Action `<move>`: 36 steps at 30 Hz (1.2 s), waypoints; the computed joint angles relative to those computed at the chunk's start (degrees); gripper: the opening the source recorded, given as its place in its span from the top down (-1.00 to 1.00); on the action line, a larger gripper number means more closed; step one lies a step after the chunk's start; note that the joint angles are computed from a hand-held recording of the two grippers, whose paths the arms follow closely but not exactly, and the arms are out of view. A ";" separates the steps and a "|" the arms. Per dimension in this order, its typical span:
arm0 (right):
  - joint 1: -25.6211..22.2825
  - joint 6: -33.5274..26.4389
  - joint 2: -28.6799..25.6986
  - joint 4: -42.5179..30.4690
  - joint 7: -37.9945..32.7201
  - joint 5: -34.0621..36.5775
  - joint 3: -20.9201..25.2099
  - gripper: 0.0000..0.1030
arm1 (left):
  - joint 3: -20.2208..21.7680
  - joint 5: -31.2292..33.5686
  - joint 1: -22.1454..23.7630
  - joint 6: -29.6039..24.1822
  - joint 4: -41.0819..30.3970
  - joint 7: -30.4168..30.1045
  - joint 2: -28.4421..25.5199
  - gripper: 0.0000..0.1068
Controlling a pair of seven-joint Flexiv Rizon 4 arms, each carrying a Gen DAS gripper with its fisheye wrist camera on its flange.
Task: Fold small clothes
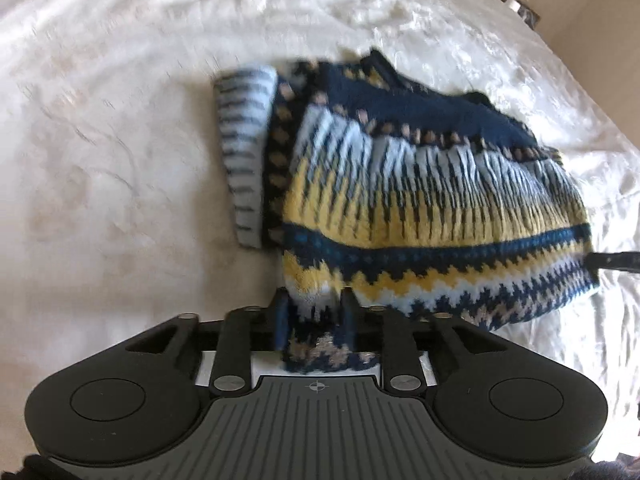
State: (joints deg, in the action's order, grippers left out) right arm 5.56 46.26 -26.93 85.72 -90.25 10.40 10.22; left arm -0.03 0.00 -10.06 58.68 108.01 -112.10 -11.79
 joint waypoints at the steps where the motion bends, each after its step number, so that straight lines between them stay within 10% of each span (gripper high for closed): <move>1: -0.04 1.09 0.59 0.47 -0.41 0.10 0.12 -0.11 | 0.51 1.26 -0.32 0.06 0.19 -0.93 0.81 0.46; 9: -0.62 6.31 -2.84 -6.29 -5.38 4.79 2.97 -0.20 | -0.38 -0.22 2.01 4.31 -3.91 1.88 -1.43 -0.04; 20: 2.56 0.42 -17.15 -27.12 -8.73 1.82 3.40 -0.22 | -0.57 -6.17 1.88 2.37 -20.69 8.42 -17.19 -0.12; 32: 2.97 -9.61 -26.57 -41.27 -12.91 4.57 4.53 -0.22 | -1.20 -9.97 3.10 0.34 -25.97 9.45 -22.30 -0.11; 36: 3.16 -11.88 -28.22 -44.40 -13.48 6.03 4.70 0.54 | -0.07 -9.04 1.96 0.12 -27.54 8.94 -23.39 0.32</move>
